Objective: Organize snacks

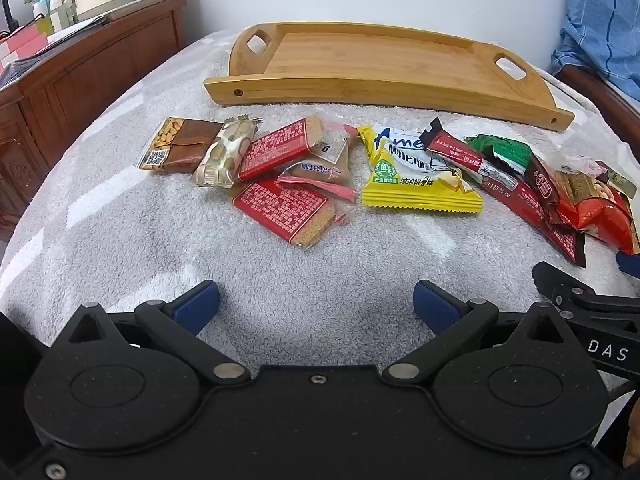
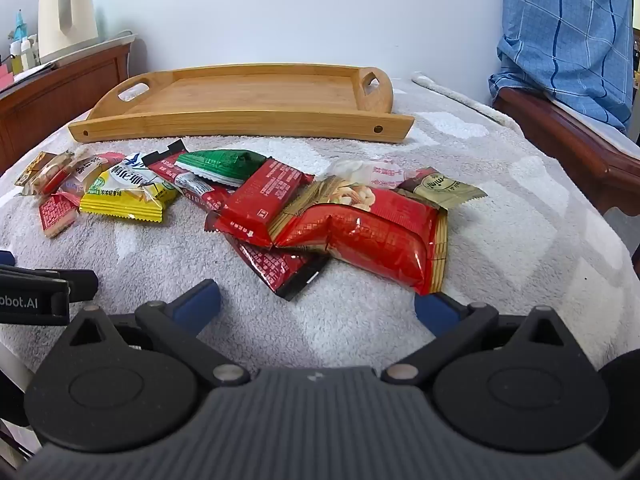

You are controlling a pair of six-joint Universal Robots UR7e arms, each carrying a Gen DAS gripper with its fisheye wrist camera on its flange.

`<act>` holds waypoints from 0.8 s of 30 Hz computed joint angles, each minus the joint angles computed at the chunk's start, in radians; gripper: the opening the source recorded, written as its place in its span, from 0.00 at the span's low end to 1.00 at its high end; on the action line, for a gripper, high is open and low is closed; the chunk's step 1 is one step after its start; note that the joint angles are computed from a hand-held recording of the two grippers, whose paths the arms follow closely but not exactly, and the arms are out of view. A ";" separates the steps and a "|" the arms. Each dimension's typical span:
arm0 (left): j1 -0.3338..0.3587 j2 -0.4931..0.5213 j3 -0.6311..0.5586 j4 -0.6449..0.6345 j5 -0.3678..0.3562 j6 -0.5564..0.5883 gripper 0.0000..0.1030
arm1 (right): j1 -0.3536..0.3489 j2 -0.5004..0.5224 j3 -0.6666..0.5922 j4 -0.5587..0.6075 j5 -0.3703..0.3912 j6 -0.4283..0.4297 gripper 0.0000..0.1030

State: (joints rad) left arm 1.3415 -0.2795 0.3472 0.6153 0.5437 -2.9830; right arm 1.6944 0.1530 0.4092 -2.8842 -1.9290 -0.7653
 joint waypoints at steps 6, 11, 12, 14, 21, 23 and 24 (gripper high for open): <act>-0.001 0.026 -0.053 0.056 0.002 -0.029 1.00 | 0.000 0.002 -0.005 0.006 0.000 0.004 1.00; 0.000 0.029 -0.058 0.062 0.003 -0.033 1.00 | 0.001 0.005 -0.011 0.011 -0.004 0.003 1.00; 0.000 0.029 -0.058 0.063 0.003 -0.034 1.00 | 0.001 0.003 -0.007 0.008 -0.003 0.002 1.00; 0.000 0.028 -0.057 0.062 0.003 -0.034 1.00 | 0.002 0.003 -0.010 0.012 -0.006 0.003 1.00; 0.000 0.029 -0.060 0.065 0.004 -0.035 1.00 | 0.001 0.000 -0.002 0.009 -0.006 0.002 1.00; 0.000 0.029 -0.059 0.064 0.004 -0.035 1.00 | 0.001 -0.001 -0.002 0.010 -0.006 0.003 1.00; 0.000 0.029 -0.060 0.065 0.004 -0.035 1.00 | 0.001 -0.001 -0.002 0.009 -0.006 0.002 1.00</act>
